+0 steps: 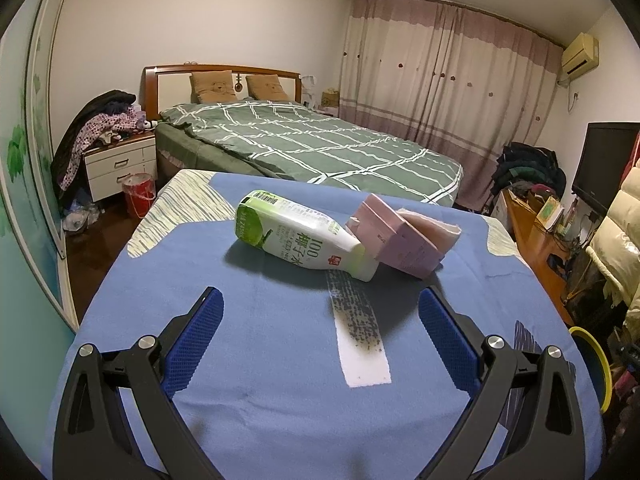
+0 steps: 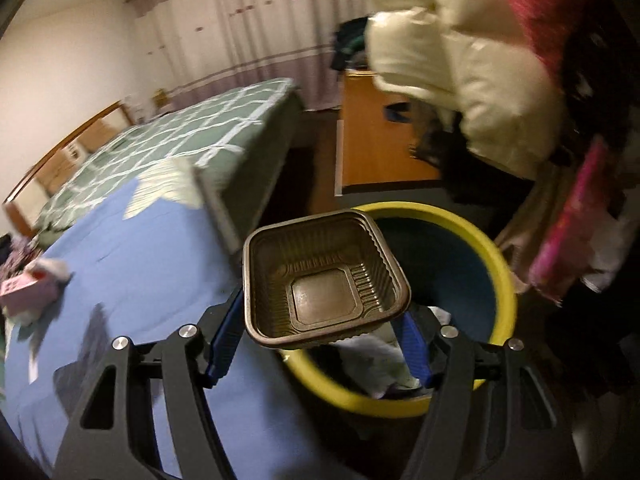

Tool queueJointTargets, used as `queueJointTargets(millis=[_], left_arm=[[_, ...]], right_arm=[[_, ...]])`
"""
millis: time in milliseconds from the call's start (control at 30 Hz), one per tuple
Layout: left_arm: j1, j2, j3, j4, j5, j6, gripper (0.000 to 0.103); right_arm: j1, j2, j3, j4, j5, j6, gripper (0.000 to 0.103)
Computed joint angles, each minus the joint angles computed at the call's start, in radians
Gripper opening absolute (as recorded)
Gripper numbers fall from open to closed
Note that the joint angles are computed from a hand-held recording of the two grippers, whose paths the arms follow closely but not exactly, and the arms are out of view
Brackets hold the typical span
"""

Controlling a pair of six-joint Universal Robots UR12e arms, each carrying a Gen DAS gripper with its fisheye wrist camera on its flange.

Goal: Collect trash
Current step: 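Carry the tray over the bin and open the right gripper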

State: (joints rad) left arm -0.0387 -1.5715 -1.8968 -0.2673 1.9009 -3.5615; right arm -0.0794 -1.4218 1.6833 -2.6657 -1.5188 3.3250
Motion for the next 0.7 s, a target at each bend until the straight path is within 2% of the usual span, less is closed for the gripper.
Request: queueJointTargets(millis=[133, 233, 333, 433, 567, 700], left_arm=[[0.000, 0.001, 0.000, -0.002, -0.003, -0.001, 0.096], [0.001, 0.001, 0.000, -0.004, -0.007, 0.002, 0.096], [0.001, -0.001, 0.002, -0.002, -0.015, 0.012, 0.096], [-0.003, -0.008, 0.010, -0.016, -0.030, 0.031, 0.096], [-0.011, -0.019, 0.040, -0.069, -0.039, 0.059, 0.096], [-0.013, -0.035, 0.077, -0.095, -0.066, 0.096, 0.096]], right_arm=[[-0.004, 0.002, 0.009, -0.017, -0.038, 0.038, 0.076], [-0.001, -0.005, 0.020, -0.041, -0.037, 0.039, 0.077], [0.008, -0.016, 0.031, -0.064, -0.001, 0.041, 0.078], [0.027, -0.022, 0.044, -0.093, 0.030, 0.011, 0.079], [0.061, -0.018, 0.042, -0.096, 0.012, -0.064, 0.080], [0.065, -0.017, 0.042, -0.112, 0.007, -0.063, 0.081]])
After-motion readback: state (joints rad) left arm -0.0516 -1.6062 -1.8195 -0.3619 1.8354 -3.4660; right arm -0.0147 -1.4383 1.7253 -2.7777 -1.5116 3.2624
